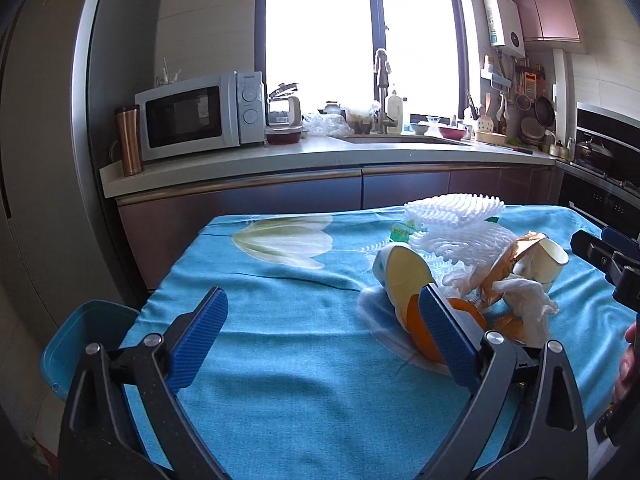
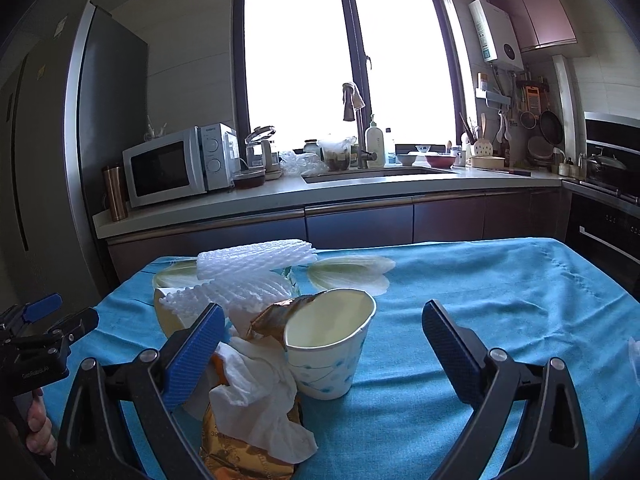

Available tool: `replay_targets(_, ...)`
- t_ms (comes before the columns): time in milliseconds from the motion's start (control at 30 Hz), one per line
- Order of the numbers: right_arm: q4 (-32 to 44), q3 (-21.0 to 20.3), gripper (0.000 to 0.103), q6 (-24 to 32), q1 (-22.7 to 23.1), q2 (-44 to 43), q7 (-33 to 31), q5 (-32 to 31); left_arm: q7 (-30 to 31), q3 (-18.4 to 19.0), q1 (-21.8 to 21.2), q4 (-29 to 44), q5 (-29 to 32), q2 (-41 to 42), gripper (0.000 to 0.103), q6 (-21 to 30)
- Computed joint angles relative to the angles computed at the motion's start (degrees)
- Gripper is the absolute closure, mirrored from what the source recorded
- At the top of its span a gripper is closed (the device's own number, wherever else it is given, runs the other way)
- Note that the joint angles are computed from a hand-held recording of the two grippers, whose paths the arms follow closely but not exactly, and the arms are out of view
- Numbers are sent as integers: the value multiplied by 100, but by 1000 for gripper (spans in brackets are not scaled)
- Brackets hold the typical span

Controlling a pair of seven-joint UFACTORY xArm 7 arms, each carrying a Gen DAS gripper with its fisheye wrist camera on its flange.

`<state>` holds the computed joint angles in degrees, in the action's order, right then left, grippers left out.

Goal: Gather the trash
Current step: 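Grasp the gold snack wrapper with the left tool while the right tool grasps the white tissue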

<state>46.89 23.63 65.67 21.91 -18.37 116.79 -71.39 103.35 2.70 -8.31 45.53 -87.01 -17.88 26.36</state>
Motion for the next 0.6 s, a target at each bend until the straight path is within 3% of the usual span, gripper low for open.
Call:
replay_targets(200, -347, -147, 17, -731, -40, -306, -76, 139, -367, 89, -67, -245, 798, -183, 15, 651)
replay_targets(400, -349, -82, 27, -1450, -143, -221, -315, 25, -805, 385, -92, -420, 1978, -432, 24, 2102)
replay_targets(500, -263, -206, 36, -1958, -196, -48, -533, 16, -990, 410, -105, -422, 2552, -439, 33, 2765)
replay_targets(600, -228, -338, 54, -2412, -291, 102, -583, 41, -1111, 308, -151, -483, 2814, -427, 41, 2969)
